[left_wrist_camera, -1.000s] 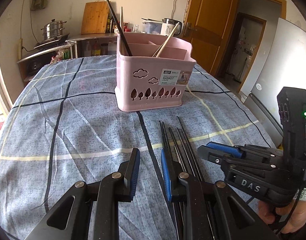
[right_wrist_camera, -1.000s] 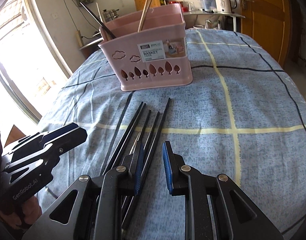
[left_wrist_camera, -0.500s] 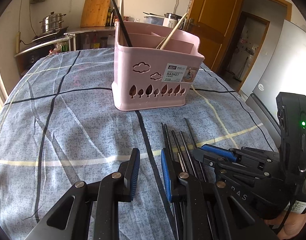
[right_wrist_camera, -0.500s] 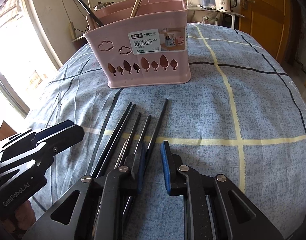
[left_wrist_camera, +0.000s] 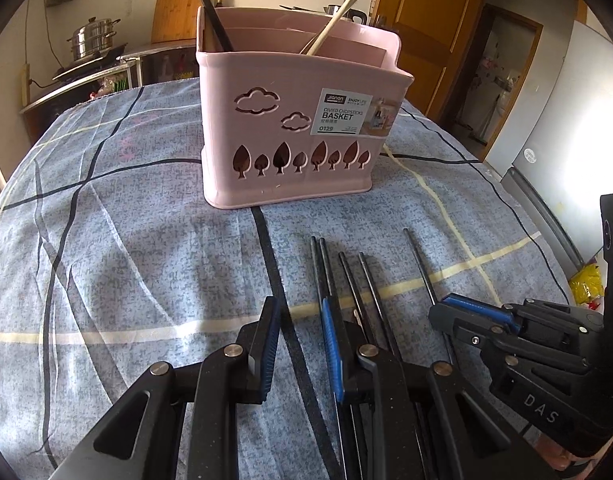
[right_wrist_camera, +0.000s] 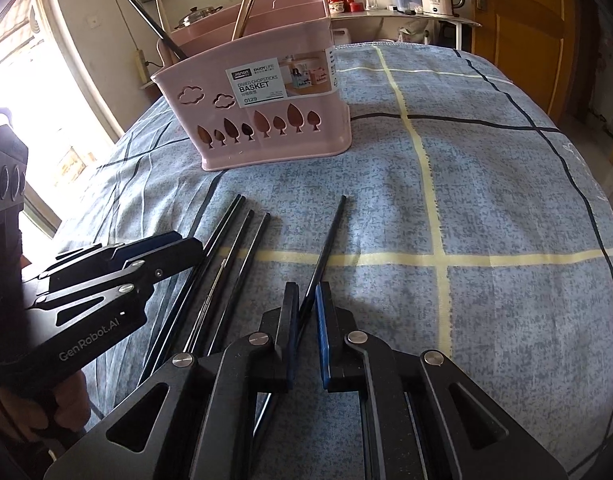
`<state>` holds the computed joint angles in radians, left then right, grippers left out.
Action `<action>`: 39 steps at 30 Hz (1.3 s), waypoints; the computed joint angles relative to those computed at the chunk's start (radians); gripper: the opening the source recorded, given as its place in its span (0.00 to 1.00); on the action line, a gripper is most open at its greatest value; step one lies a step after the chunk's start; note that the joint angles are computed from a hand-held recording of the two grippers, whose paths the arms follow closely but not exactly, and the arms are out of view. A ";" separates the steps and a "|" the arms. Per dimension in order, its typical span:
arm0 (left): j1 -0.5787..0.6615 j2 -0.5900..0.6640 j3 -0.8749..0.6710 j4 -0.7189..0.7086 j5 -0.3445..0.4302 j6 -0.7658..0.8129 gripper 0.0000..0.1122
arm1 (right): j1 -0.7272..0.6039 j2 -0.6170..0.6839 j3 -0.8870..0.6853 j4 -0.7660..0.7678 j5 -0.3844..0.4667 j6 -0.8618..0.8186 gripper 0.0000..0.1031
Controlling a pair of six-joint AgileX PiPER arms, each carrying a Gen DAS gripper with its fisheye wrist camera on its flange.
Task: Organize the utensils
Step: 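Grasp a black chopstick with the left tool while the right tool grasps another black chopstick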
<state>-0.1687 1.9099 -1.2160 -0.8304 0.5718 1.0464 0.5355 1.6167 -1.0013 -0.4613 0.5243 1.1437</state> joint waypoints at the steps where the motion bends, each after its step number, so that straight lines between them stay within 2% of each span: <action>1: -0.004 0.000 0.002 0.002 -0.006 0.000 0.21 | -0.002 -0.002 0.003 0.002 -0.004 -0.003 0.08; 3: -0.009 0.003 -0.001 0.017 -0.008 -0.015 0.26 | -0.003 -0.002 0.003 0.005 -0.007 -0.006 0.08; 9: -0.026 -0.006 0.016 0.031 -0.046 -0.018 0.27 | -0.004 -0.004 0.005 0.009 -0.011 -0.009 0.08; 12: -0.039 -0.007 0.027 0.068 -0.094 -0.046 0.27 | -0.004 -0.006 0.008 0.007 -0.011 -0.007 0.08; 16: -0.053 -0.025 0.056 0.144 -0.160 -0.092 0.13 | -0.008 -0.012 0.011 0.023 -0.010 -0.027 0.08; 18: -0.027 -0.029 0.057 0.129 -0.135 -0.088 0.09 | -0.011 -0.018 0.016 0.034 -0.010 -0.038 0.08; 21: 0.011 -0.028 0.051 0.115 -0.103 -0.095 0.09 | -0.022 -0.031 0.030 0.069 -0.020 -0.072 0.08; 23: 0.037 -0.015 0.023 0.105 -0.055 -0.104 0.09 | -0.039 -0.035 0.031 0.116 -0.027 -0.119 0.08; 29: 0.041 0.044 -0.101 0.204 0.051 -0.243 0.10 | -0.084 0.015 -0.048 0.192 0.020 -0.214 0.09; 35: 0.018 0.089 -0.183 0.263 0.079 -0.316 0.10 | -0.119 0.076 -0.126 0.220 0.058 -0.269 0.09; 39: -0.014 0.098 -0.203 0.334 0.059 -0.370 0.10 | -0.136 0.111 -0.176 0.240 0.085 -0.303 0.08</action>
<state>-0.1830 2.0075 -1.4188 -0.4964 0.6308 0.6768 0.3994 1.7275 -1.1778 -0.2210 0.6097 0.8405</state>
